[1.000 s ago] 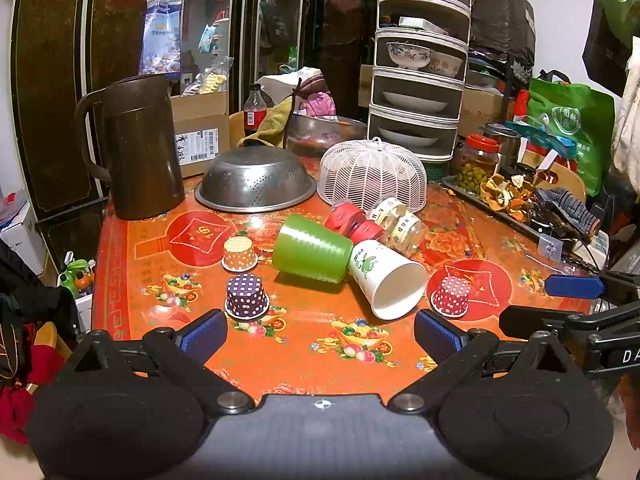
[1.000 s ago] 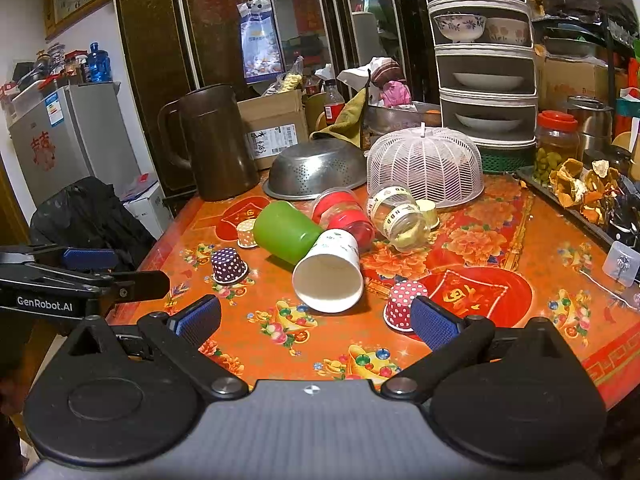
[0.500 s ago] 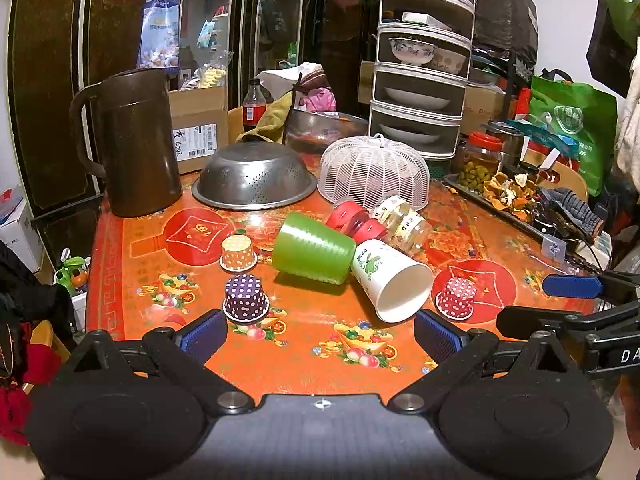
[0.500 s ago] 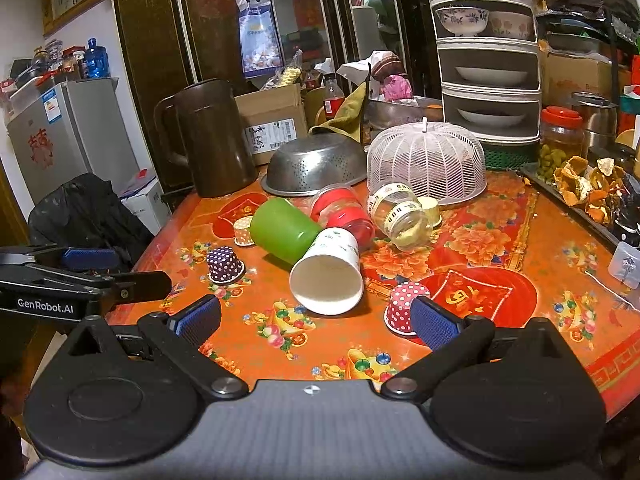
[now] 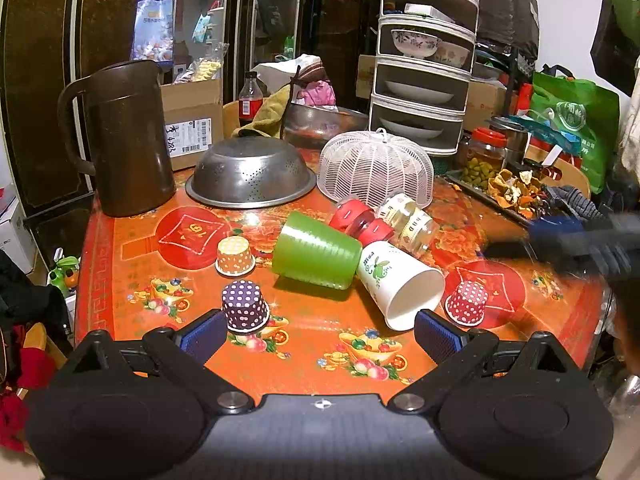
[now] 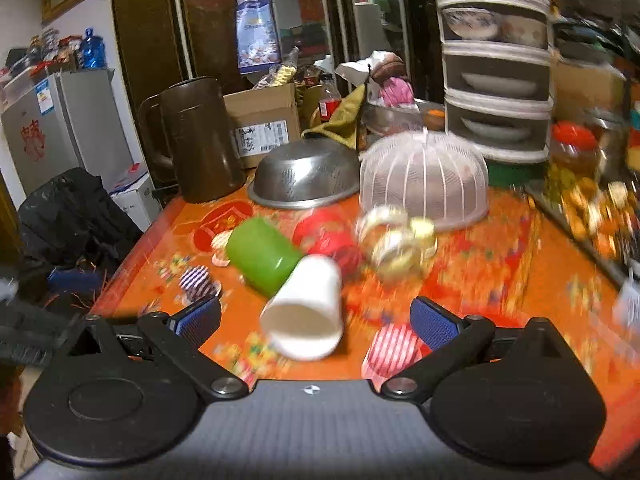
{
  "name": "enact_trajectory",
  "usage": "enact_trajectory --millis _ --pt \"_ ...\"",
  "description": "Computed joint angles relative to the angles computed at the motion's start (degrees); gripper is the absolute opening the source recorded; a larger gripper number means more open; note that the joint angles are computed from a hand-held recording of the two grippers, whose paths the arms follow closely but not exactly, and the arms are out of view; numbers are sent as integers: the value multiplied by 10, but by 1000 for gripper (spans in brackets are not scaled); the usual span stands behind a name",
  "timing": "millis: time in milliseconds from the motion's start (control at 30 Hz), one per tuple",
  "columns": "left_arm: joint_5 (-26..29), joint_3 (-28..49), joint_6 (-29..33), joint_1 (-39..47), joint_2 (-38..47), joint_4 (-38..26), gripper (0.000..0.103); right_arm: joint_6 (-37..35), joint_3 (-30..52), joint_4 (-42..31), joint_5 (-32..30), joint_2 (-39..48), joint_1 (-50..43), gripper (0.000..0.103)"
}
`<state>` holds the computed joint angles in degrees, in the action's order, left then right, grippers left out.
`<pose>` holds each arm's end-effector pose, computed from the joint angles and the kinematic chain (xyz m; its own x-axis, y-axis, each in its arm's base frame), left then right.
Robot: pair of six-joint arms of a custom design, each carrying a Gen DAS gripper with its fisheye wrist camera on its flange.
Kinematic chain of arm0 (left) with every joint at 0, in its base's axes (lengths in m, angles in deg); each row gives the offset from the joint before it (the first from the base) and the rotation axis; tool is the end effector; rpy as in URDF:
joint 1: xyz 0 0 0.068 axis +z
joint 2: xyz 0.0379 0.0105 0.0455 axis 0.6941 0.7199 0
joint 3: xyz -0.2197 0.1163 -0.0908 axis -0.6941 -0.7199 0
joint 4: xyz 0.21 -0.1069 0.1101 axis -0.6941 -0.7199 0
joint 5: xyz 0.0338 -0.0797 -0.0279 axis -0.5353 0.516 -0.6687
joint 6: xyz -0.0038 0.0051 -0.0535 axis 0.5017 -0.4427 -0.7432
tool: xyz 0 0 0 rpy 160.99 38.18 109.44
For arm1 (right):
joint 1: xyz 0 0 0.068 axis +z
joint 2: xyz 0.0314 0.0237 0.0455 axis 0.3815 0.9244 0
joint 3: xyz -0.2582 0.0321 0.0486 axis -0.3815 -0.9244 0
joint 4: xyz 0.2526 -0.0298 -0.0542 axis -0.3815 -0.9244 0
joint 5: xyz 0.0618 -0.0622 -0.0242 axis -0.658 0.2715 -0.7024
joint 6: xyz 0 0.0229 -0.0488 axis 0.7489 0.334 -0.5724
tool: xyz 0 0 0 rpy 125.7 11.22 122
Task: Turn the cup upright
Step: 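Reach the right gripper to the clear HBD cup and close on it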
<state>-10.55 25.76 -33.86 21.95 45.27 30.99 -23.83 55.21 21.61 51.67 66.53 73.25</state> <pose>0.1178 -0.0395 0.1831 -0.5852 -0.0049 -0.8109 0.0763 0.9952 -0.0610 0.1859 0.2133 0.1996 -0.5615 -0.1322 -0.8169 -0.4381 0.8849 0.1579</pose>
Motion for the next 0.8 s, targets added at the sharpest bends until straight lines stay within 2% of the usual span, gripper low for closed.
enact_trajectory --millis 100,167,200,267,300,500,733,800 --pt "31 -6 13 35 -5 7 101 -71 127 -53 -38 106 -81 102" --pt "47 -12 19 54 -8 10 101 -92 235 -106 -56 200 -128 99" --pt "53 -16 24 65 -8 12 101 -98 289 -134 -73 246 -149 90" --pt "64 -22 35 87 -5 15 101 -101 376 -183 -124 317 -184 78" --pt "72 -25 41 102 -3 16 101 -103 408 -202 -147 343 -195 77" --pt "154 -37 82 219 11 32 101 -176 507 -293 -198 422 -206 75" --pt "179 -46 94 254 47 60 101 -214 610 -375 -213 495 -207 74" --pt "181 -48 96 259 45 57 101 -216 635 -394 -220 513 -209 69"
